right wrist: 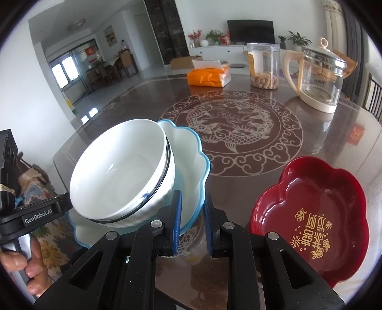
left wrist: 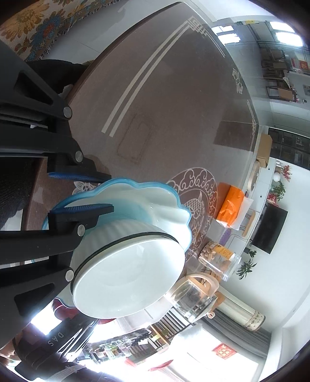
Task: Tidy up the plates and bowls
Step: 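Lift the bowl stack with both tools and carry it over the red plates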
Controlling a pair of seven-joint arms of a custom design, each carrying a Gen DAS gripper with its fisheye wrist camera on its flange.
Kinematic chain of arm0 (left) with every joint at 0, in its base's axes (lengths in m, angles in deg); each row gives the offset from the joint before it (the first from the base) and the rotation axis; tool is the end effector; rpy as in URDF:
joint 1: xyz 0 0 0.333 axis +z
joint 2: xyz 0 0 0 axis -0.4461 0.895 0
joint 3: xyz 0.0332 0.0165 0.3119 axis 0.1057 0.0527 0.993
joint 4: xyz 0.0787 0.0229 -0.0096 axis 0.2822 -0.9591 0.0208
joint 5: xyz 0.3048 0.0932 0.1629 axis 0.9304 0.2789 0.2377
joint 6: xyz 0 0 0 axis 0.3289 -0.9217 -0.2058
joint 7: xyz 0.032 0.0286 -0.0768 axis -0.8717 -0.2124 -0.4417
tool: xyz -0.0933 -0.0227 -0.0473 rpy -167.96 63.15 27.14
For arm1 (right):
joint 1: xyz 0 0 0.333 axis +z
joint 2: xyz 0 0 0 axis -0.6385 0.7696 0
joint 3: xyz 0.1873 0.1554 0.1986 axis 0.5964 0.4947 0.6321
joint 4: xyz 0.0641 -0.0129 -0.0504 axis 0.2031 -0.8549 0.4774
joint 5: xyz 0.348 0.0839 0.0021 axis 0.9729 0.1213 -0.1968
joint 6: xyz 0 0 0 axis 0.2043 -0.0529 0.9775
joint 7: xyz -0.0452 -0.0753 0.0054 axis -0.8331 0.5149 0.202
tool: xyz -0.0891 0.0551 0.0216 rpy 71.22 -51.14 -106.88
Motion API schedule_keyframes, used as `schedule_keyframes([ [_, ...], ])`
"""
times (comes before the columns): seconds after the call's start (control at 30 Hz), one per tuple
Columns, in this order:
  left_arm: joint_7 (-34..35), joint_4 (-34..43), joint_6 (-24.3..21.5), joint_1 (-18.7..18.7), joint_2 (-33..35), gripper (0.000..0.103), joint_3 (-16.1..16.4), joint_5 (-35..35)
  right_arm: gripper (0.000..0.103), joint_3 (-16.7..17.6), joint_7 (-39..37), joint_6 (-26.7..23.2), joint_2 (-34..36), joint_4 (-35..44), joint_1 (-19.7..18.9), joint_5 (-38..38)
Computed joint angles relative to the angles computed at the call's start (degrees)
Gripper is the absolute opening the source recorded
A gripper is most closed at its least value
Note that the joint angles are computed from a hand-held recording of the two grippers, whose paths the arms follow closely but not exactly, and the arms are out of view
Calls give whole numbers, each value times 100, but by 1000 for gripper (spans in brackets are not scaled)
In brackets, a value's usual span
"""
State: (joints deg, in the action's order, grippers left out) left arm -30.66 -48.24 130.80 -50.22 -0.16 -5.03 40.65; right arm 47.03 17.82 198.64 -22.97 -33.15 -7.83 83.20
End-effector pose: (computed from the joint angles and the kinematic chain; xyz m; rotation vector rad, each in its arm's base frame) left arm 0.4409 -0.3585 0.4343 -2.3415 1.2046 -0.8292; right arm 0.5535 0.4230 0.4436 -2.1369 1.0151 -0.1367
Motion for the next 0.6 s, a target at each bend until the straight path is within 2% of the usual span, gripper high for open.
schedule_keyframes([
  [0.1, 228, 482, -17, -79, 245, 17, -29, 64, 19, -8, -83, 161, -334, -293, -130, 116],
  [0.27, 819, 1559, 170, -284, 1026, 17, 51, -26, 19, -295, 70, 417, -785, -692, -240, -63],
  [0.43, 1680, 2812, 153, -592, 1950, 17, 196, -471, 19, -640, 491, 640, -995, -994, -319, -474],
  [0.6, 2462, 3838, -13, -870, 2668, 17, 375, -952, 19, -784, 843, 649, -992, -1134, -509, -674],
])
